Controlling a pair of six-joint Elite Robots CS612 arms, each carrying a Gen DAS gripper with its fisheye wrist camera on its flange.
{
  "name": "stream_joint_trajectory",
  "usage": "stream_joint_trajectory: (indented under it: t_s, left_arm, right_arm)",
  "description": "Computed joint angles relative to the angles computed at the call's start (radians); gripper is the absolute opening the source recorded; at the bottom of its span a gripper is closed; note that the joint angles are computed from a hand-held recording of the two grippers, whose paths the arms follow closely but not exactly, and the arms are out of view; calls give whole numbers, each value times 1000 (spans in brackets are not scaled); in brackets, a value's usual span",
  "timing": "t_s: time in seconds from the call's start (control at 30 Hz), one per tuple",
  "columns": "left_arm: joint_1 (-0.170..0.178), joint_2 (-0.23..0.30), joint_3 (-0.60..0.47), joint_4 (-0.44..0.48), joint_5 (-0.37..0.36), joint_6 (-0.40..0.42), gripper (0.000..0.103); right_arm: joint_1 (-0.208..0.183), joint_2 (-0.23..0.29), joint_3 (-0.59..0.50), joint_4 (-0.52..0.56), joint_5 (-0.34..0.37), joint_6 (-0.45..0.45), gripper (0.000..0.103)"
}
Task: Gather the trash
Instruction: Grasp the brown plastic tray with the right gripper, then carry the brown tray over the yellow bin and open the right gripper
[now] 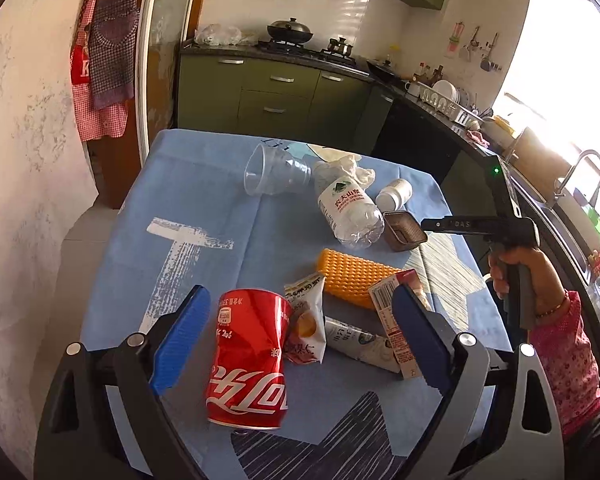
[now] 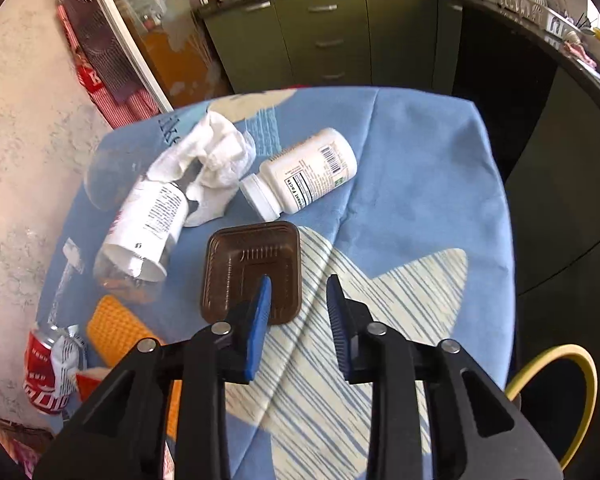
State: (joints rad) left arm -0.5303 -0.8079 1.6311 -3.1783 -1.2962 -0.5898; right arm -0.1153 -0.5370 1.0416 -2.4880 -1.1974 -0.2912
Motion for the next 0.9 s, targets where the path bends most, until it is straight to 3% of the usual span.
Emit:
stream_joint_trajectory:
  t_s: [0.13,0.27,0.47,0.63,0.9]
  left_arm:
    - [6,5,-1,8,-20,-13,91]
    - [7,8,-3,8,-33,-13,91]
    - [6,6,-1,7,-36,-13,92]
    - [0,4,-2,7,-35,-1,92]
    - [-13,0,-5,7,-29,29,92]
  right_arm:
    - [15,21,-30,12,-43,-6,22]
    - [25,31,-41,10,-80,-12,5]
    - [8,-19,57,-91,-50,-13,4]
    - [-26,-87,185,-203,1,1,4]
    - [-123,-200,438,-470,58,115,4]
